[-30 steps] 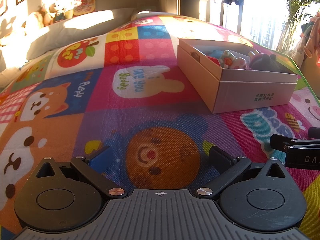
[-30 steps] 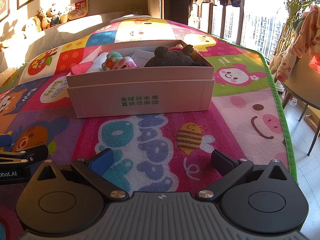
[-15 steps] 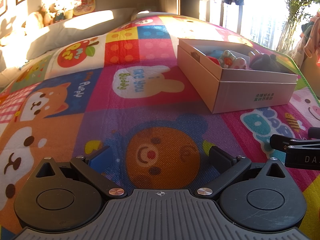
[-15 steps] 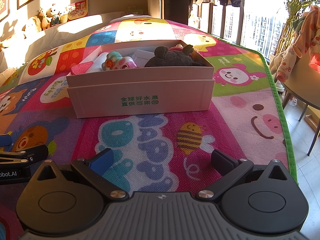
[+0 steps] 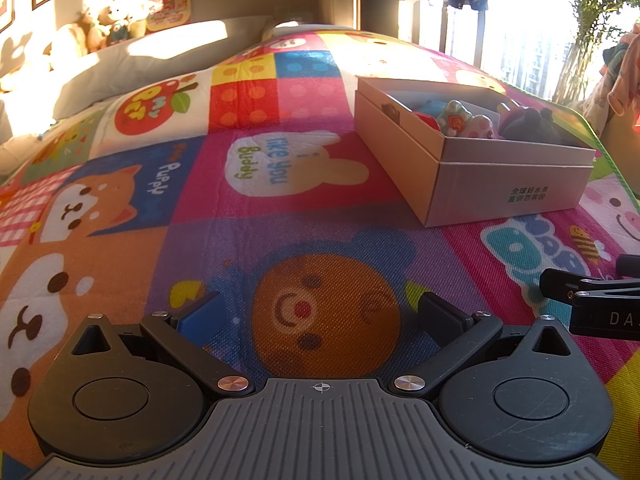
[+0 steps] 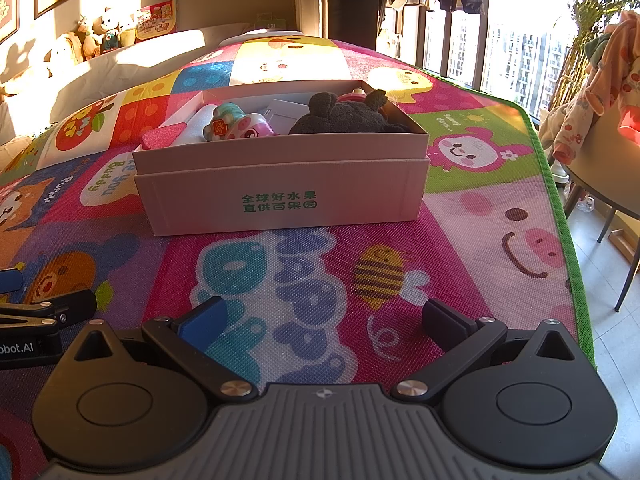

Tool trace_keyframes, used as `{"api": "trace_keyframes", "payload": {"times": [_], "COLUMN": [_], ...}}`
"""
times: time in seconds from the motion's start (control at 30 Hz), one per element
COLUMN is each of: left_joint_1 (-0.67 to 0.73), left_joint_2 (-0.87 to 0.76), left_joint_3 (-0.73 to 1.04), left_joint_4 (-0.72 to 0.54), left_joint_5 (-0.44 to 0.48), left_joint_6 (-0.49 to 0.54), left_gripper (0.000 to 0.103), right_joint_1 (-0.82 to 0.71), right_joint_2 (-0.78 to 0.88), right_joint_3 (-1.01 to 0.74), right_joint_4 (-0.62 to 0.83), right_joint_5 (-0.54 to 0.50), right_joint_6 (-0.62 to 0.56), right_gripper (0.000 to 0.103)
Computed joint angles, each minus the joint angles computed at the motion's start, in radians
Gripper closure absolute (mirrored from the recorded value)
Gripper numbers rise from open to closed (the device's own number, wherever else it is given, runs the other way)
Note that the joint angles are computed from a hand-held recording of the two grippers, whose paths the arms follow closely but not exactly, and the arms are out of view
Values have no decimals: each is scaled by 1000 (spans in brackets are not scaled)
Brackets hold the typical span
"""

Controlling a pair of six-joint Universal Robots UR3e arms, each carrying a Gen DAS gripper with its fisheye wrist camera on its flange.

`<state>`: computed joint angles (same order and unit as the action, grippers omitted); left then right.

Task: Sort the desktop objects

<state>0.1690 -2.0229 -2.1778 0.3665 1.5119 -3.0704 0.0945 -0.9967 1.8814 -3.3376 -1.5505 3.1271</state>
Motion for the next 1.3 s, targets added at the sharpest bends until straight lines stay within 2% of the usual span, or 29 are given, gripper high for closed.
{"api": "trace_keyframes", "payload": {"times": [0.97, 1.3], "left_joint_1": [25, 1], "left_joint_2": [16, 12], "left_joint_3": [-32, 9], "left_joint_4": [15, -33], "left_joint_5": [-20, -7], "left_joint_6": [17, 0], "left_gripper": [0, 0], "right_joint_1": [0, 0], "right_joint_2": [1, 1], "right_joint_3": [-1, -1], "right_joint_4": [1, 0], "right_joint_5": [0, 0], "right_joint_6": [-1, 0], "right_gripper": [0, 0]}}
